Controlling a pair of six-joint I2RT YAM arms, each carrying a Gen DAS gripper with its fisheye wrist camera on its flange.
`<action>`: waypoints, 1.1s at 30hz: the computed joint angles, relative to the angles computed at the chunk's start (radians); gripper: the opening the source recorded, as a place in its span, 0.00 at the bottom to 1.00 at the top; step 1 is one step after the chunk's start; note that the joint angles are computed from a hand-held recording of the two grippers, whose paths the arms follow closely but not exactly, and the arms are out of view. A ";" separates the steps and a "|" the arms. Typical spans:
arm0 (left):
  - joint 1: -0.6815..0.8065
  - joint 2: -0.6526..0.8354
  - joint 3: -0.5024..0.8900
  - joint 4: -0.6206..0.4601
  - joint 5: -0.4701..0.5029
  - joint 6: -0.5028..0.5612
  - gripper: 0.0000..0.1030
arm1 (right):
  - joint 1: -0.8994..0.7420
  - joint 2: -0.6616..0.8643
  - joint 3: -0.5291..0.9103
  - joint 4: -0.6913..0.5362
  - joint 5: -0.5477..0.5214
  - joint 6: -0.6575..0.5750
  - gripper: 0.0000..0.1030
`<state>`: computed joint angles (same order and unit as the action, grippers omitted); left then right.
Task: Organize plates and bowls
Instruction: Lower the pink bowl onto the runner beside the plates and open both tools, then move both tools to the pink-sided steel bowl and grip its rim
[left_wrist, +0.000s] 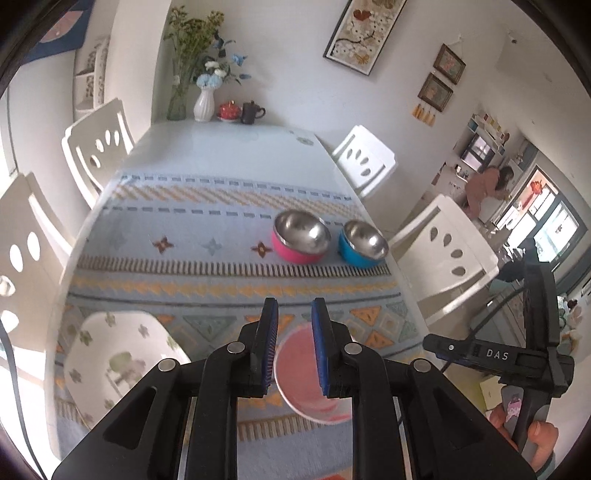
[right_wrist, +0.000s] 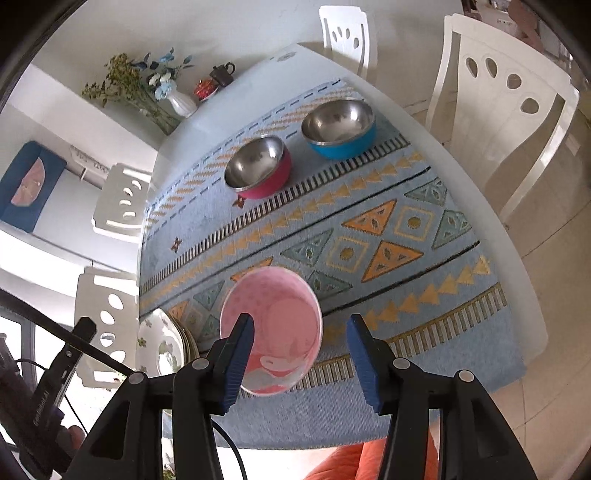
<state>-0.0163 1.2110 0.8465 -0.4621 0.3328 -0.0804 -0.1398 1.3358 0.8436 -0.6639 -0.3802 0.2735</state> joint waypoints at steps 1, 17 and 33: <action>0.003 0.007 0.014 0.001 -0.005 0.003 0.17 | -0.012 0.008 0.014 0.007 -0.009 0.003 0.49; -0.058 0.806 0.698 -0.102 0.075 -0.080 0.77 | 0.036 0.590 0.546 0.120 -0.075 -0.032 0.58; -0.131 1.516 1.517 -0.436 -0.031 -0.203 0.42 | 0.086 1.210 1.145 -0.051 -0.098 -0.061 0.58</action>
